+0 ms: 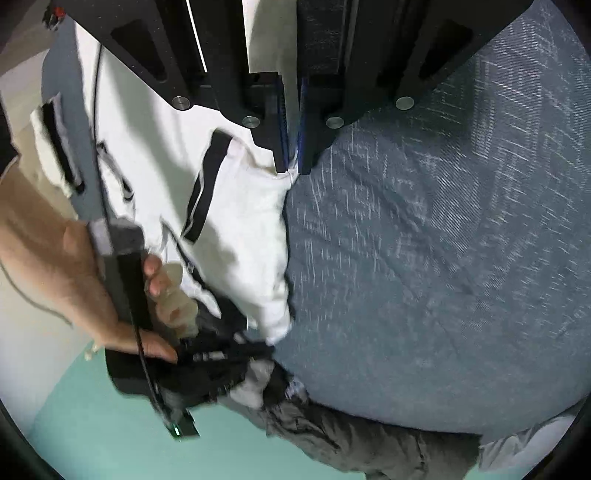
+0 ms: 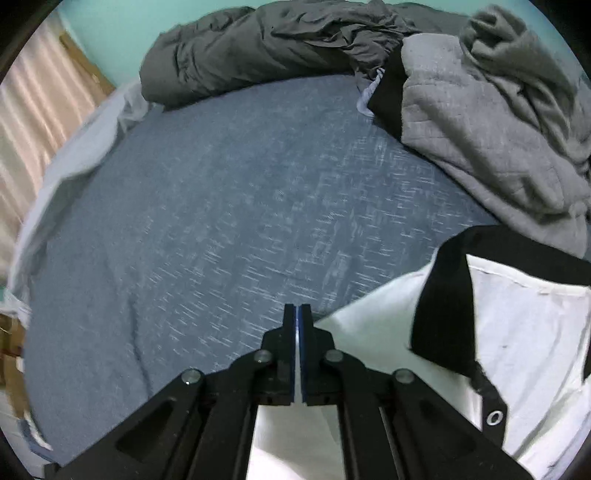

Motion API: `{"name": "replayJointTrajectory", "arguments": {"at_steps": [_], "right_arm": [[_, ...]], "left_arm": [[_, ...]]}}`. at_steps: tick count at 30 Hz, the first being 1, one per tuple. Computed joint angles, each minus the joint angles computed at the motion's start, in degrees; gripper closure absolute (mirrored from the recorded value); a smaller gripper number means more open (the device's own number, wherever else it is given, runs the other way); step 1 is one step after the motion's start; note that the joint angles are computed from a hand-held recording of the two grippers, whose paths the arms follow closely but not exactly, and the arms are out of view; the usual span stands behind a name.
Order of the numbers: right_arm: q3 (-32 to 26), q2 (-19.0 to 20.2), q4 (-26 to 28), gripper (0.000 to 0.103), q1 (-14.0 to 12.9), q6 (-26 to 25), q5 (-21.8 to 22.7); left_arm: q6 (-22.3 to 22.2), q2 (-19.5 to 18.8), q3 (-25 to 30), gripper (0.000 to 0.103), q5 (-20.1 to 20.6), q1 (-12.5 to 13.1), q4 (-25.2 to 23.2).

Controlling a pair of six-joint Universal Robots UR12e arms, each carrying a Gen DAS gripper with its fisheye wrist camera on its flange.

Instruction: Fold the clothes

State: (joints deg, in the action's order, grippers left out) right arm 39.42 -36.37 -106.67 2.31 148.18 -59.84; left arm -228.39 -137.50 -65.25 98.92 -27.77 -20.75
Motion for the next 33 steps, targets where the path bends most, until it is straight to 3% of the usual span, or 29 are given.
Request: {"name": "replayJointTrajectory", "arguments": {"at_steps": [2,4,6,12,15,19,20,21,23,26,27,30,33], "right_arm": [[-0.2,-0.1,-1.0,0.101,0.0,0.7,0.0],[-0.9,-0.1,-0.1,0.097,0.0,0.1,0.2],[-1.6,0.2,0.7,0.091,0.3,-0.8,-0.8],[-5.4,2.1,6.5,0.091,1.5,-5.5,-4.7],[-5.0,2.0,6.5,0.091,1.7,-6.5,-5.7],[-7.0,2.7,10.4,0.089,1.5,-6.6,-4.0],[-7.5,2.9,11.4,0.081,1.5,-6.6,-3.7],[-8.1,3.1,12.4,0.063,1.4,-6.6,-3.4],[-9.1,3.5,13.9,0.055,1.4,-6.7,-3.2],[-9.0,3.4,12.9,0.058,1.9,-7.6,-4.7],[-9.0,3.4,12.6,0.072,1.9,-7.5,-4.4],[-10.2,4.1,13.5,0.101,2.2,-7.5,-4.8],[-10.2,4.2,12.2,0.102,2.5,-7.4,-5.6]], "left_arm": [[-0.9,0.3,-0.5,0.094,0.7,0.1,1.9],[-1.3,0.0,-0.3,0.079,0.0,0.4,2.6],[-1.6,-0.9,0.9,0.075,-1.9,0.8,2.1],[-0.6,-2.4,3.1,0.076,-2.6,0.7,0.2],[-0.6,-1.7,1.8,0.092,-3.3,0.9,0.7],[-0.6,-1.4,1.4,0.094,-3.6,0.9,1.7],[-0.3,-1.2,1.1,0.094,-3.4,0.9,1.9],[-0.1,-1.1,0.9,0.094,-3.3,0.8,1.9],[0.4,-1.1,1.2,0.094,-3.1,0.7,1.6],[1.1,-0.8,1.0,0.094,-2.8,0.5,1.5],[1.2,-0.7,0.8,0.094,-2.6,0.4,1.5],[0.9,-0.9,0.8,0.094,-2.7,0.3,1.1],[0.7,-0.9,0.7,0.094,-2.9,0.4,1.0]]}}
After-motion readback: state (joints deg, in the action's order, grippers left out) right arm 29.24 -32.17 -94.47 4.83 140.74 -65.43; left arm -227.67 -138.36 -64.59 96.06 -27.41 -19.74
